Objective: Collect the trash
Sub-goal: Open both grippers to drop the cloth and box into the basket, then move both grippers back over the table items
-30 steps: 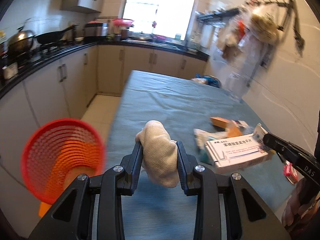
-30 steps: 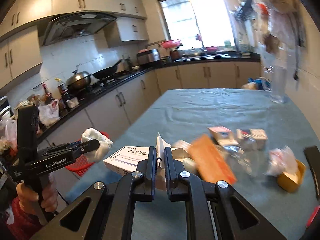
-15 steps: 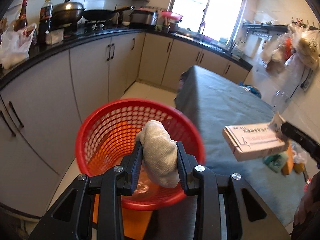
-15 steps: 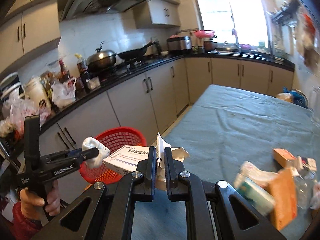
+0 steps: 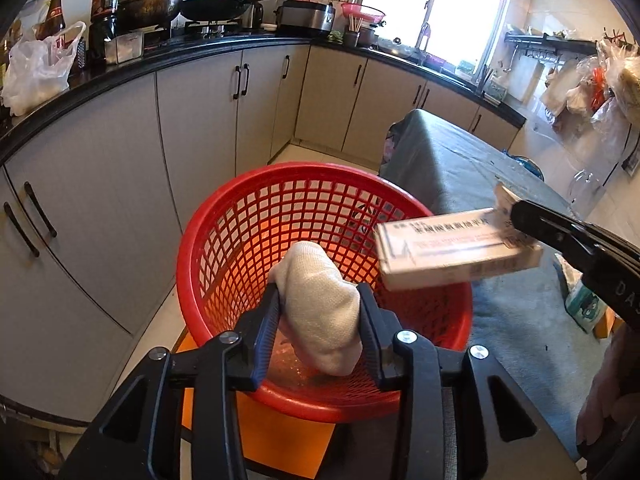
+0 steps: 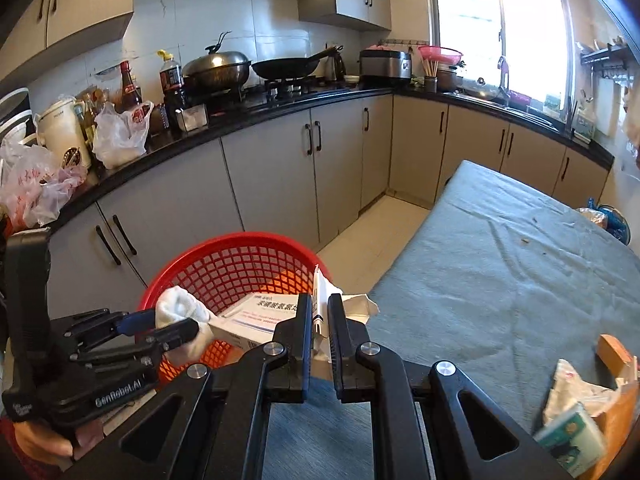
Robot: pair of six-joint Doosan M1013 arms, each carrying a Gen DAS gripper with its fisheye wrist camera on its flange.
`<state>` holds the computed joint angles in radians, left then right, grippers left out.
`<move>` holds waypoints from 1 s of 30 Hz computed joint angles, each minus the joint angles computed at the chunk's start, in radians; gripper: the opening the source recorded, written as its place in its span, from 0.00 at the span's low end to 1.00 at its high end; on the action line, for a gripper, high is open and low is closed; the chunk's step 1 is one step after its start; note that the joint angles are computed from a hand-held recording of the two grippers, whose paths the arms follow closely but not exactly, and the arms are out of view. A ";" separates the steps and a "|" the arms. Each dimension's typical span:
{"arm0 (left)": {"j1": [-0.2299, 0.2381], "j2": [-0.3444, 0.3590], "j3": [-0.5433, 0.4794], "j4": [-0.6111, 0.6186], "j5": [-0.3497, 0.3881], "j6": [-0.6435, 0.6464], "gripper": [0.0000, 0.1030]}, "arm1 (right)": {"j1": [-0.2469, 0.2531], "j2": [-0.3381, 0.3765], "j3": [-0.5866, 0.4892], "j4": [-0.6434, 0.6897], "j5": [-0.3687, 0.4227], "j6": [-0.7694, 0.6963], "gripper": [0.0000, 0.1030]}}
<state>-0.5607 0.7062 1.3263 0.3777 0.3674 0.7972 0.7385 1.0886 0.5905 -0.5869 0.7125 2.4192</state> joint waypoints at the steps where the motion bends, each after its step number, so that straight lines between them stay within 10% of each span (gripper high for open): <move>1: 0.001 0.000 0.001 -0.006 0.000 0.002 0.44 | -0.001 0.008 -0.015 0.019 0.007 -0.014 0.09; 7: 0.000 -0.010 0.014 0.034 -0.024 -0.058 0.61 | 0.000 -0.041 0.078 -0.049 -0.076 0.076 0.37; 20: -0.051 -0.043 0.037 0.188 -0.063 -0.170 0.63 | -0.002 -0.214 0.403 -0.311 -0.204 0.490 0.38; 30: -0.105 -0.029 -0.007 0.037 -0.062 0.040 0.63 | -0.013 -0.335 0.637 -0.525 -0.240 0.798 0.41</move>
